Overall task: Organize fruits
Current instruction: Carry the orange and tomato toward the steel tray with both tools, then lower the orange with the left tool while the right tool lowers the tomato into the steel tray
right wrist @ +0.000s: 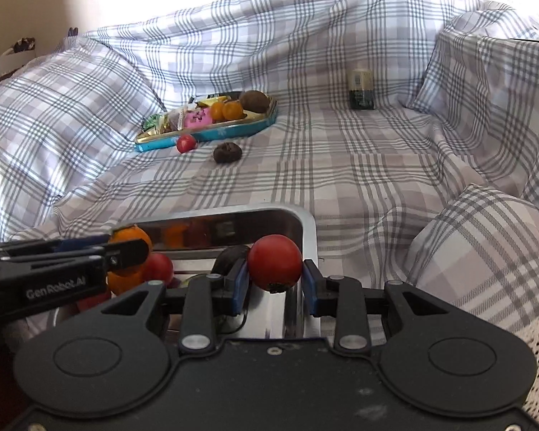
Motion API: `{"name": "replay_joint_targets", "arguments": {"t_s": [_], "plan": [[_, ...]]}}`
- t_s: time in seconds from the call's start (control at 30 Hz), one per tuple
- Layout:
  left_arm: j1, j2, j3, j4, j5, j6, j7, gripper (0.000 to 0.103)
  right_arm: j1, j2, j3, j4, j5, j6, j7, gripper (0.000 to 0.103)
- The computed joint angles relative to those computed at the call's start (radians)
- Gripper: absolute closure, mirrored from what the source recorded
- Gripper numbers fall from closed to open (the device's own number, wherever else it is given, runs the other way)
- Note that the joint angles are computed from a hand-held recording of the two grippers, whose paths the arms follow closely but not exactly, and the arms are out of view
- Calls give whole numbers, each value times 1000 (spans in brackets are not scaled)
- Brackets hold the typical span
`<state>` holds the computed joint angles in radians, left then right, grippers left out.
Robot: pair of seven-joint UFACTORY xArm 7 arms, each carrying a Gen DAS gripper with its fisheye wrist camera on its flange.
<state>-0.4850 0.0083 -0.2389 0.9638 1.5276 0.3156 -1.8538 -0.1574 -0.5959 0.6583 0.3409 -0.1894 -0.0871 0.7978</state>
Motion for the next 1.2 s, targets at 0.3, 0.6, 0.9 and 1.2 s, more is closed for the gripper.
{"name": "replay_joint_targets", "arguments": {"t_s": [0.3, 0.6, 0.9, 1.2], "plan": [[-20, -5, -15, -11, -21, 42, 15, 56, -13, 11, 15, -8, 16, -42, -19, 69], [-22, 11, -6, -3, -80, 21, 79, 55, -17, 16, 23, -9, 40, -51, -33, 69], [-20, 4, -5, -7, -45, 16, 33, 55, 2, 36, 3, -2, 47, -43, -50, 67], [-32, 12, -10, -1, -58, 59, 58, 55, -14, 37, 21, -1, 55, -54, -57, 67]]}}
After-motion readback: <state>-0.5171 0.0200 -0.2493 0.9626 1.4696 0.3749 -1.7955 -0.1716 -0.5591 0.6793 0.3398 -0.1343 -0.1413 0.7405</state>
